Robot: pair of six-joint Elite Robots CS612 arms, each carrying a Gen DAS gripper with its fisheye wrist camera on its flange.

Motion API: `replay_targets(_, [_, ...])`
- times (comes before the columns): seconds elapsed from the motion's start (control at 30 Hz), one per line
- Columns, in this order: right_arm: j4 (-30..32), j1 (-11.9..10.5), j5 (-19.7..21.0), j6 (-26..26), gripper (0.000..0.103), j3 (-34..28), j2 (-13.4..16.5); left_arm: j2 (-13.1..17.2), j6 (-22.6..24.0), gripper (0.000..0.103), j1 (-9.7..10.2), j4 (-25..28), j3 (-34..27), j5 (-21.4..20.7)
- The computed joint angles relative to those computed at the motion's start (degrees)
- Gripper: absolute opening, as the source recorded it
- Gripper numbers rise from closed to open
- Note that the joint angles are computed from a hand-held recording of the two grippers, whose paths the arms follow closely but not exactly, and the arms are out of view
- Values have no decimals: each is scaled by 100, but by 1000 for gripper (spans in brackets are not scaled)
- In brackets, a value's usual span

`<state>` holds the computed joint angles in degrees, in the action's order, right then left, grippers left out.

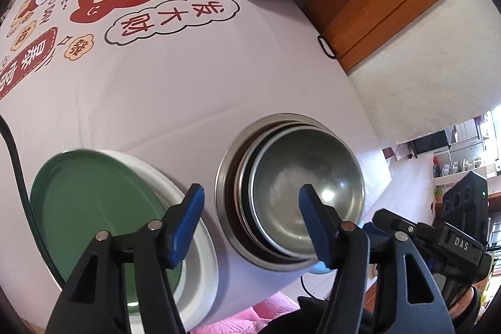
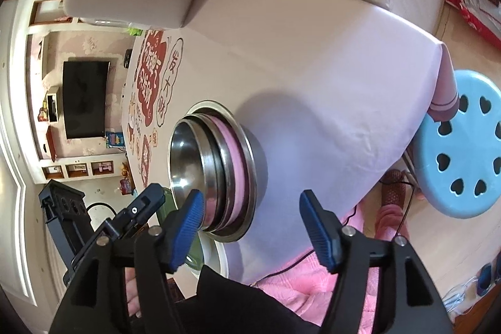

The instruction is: Organize plates and bowls

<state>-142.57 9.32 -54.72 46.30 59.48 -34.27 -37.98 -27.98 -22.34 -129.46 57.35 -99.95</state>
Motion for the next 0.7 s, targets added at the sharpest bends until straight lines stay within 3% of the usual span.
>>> replay_targets(0.2, [-80,-26,174,257,70,-38,89,297,265,72,24,570,-528,-124])
replay_targets(0.7, [204,-53,562,312,71,-341,323,967,768,73,44,1832,-1726,-465])
